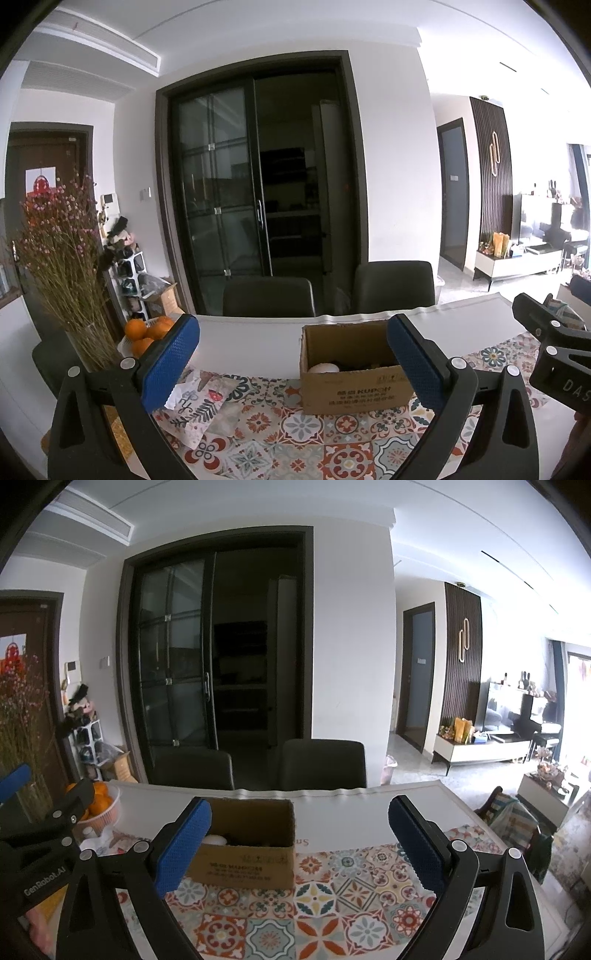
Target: Organize rigid objects
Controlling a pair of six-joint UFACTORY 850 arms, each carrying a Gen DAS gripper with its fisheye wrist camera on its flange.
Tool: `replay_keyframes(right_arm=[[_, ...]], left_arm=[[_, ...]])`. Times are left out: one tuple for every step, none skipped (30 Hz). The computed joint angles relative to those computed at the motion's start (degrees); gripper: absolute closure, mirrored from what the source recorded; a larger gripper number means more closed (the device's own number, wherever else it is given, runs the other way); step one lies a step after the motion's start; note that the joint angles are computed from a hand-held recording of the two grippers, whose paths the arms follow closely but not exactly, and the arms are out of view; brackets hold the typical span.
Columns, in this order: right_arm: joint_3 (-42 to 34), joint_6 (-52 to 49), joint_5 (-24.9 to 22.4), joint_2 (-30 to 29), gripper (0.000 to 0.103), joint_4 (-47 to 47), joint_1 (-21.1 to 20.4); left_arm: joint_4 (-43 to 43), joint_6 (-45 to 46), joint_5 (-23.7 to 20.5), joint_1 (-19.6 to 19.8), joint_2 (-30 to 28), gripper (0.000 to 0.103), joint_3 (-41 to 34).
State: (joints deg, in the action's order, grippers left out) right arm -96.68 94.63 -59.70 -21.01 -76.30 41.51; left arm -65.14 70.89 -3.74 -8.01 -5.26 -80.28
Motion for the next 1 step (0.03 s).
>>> replay_keyframes(right_arm=[[-0.1,0.0,-0.1,0.0,0.005,0.1,0.0]], left_arm=[[1.2,-1.3,-0.1,0.0,-0.1,0.000,-0.1]])
